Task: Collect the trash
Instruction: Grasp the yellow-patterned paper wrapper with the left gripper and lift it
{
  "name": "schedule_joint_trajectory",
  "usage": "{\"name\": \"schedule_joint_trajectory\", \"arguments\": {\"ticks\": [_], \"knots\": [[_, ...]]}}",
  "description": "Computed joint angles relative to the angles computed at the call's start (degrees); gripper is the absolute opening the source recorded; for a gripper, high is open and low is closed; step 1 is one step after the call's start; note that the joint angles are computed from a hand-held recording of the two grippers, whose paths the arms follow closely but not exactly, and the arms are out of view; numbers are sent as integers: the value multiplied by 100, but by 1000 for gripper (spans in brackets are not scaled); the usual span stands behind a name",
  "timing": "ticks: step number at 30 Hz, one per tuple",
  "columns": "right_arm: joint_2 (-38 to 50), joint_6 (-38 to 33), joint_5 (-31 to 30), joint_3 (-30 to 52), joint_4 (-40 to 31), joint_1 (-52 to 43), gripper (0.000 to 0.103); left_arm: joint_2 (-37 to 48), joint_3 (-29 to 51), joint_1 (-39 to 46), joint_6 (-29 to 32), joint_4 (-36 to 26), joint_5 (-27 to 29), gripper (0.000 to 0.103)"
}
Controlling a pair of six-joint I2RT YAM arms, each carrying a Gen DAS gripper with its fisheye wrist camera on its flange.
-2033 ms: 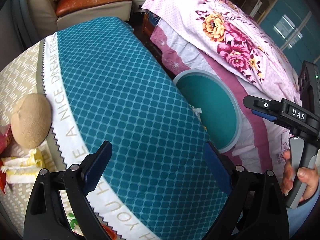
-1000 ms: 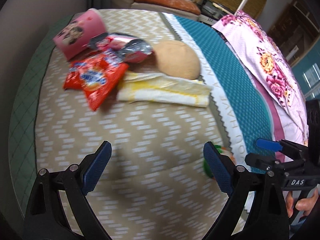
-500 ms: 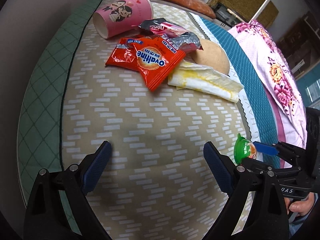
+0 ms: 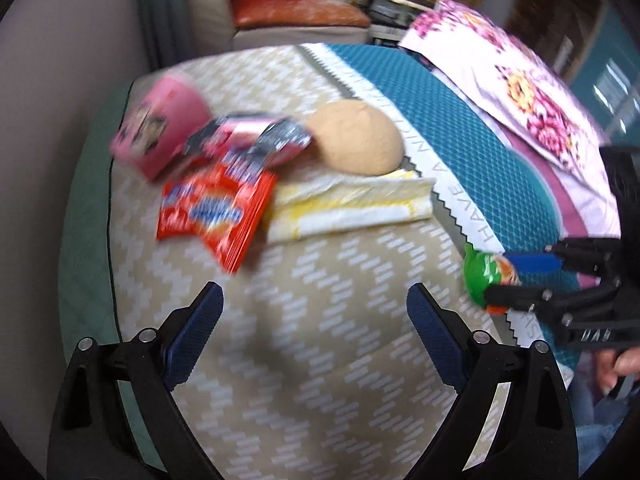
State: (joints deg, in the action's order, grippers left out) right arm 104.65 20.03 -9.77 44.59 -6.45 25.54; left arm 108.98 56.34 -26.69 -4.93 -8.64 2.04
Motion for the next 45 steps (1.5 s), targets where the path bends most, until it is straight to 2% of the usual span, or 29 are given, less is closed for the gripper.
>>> {"name": "schedule_joint_trajectory", "arguments": {"ticks": [7,12,17,20,23,24,25,28,31,36,40,45], "knots": [[-433,159,-286,-330,111,-718,47,1099,1607,-509,1167,-756,-501,93],[-421,-110,-667,-231,1,-1379,47,1963,2623,-582,2024,-1323,-642,93],[-368,-402,-1047,-194,-40,-1992,47,2576,3469,-386,2297,-1961,-528,92],[-260,-415,-1187,-110,-26,-2118,47,2826,3869,-206,2283,-2264,-82,81],[-110,-379,-1252,-25,53,-2113,47,2861,3926,-112,2327,-2325,268,64],[-83,-373,-1270,-16,73,-2121,47,2786,3793,-117,2335,-2215,275,55],[-76,-384,-1287,-17,80,-2151,47,2719,3678,-123,2295,-2133,267,46],[-55,-329,-1282,-42,162,-2150,47,2566,3418,-152,1911,-1966,173,27],[-96,-324,-1300,-137,239,-2183,47,2280,2913,-243,1480,-1685,298,19],[-194,-307,-1340,-288,340,-2257,47,1665,1977,-724,516,-1217,277,17],[-380,-344,-1388,-464,402,-2347,47,1382,1666,-949,-102,-990,342,17],[-715,-437,-1440,-686,433,-2683,47,1221,1725,-1240,-447,-990,183,17]]}}
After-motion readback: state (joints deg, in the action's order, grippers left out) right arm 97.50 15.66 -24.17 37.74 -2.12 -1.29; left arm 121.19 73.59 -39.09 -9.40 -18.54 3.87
